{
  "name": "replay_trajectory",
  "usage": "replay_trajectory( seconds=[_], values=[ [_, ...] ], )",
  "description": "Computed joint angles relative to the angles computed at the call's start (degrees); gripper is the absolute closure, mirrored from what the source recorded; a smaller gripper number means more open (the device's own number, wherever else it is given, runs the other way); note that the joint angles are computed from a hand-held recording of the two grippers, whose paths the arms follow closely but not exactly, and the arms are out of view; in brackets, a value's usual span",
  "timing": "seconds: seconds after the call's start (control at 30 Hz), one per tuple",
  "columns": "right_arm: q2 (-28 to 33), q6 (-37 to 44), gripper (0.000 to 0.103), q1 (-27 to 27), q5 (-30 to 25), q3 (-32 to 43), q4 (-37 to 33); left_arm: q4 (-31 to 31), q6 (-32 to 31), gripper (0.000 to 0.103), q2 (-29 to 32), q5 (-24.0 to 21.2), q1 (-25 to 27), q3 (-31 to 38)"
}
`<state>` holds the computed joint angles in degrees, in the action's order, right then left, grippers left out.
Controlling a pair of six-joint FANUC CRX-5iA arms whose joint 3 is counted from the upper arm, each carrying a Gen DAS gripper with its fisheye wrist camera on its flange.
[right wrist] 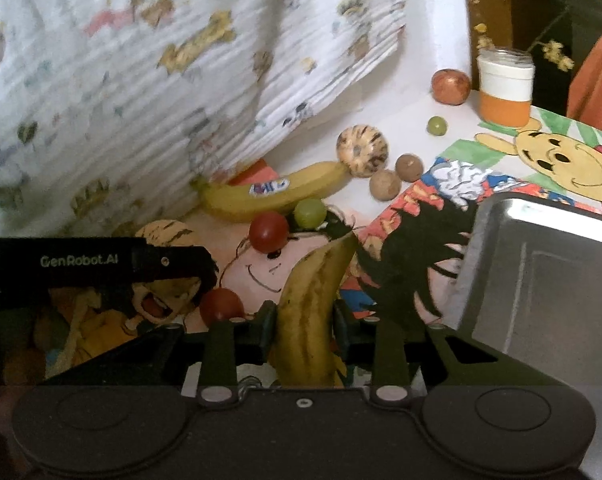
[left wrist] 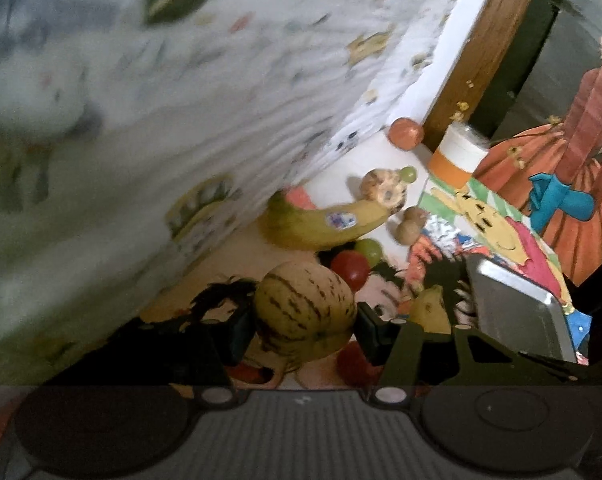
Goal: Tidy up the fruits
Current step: 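Carry banana and melon to the tray and open both grippers there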
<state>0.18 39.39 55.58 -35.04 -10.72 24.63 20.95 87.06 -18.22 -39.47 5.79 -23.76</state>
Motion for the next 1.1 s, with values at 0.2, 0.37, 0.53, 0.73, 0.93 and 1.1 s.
replay_trajectory(
  seconds=[0.2,0.37,0.53,0.73,0.93,1.1],
  values=[
    [-5.2,-7.7,0.071,-1.3,2.9,-4.6,5.7,2.2,-0.1,0.045,0.2,1.9,-3.1,1.0],
    [-9.2,-13.6,0.071,-3.9,1.5,-8.0,11.9,15.0,-6.9,0.045,2.5,6.8,-6.0,-1.2],
    [-10.6,-14.9,0.071,-8.5,0.1,-9.4,13.9,17.5,-9.9,0.045,7.8,10.8,-10.9,1.3],
    [-10.0,-12.3,0.071,-14.2,1.4,-10.3,11.4,19.3,-16.2,0.045,14.4,13.9,-16.5,5.1],
    [-8.0,-8.4,0.071,-17.9,2.2,-9.9,7.2,26.4,-27.2,0.045,18.9,15.5,-20.0,6.4],
    [-7.3,-6.6,0.071,-19.0,2.4,-10.1,5.3,25.1,-29.8,0.045,20.9,14.8,-21.1,7.8]
  ],
)
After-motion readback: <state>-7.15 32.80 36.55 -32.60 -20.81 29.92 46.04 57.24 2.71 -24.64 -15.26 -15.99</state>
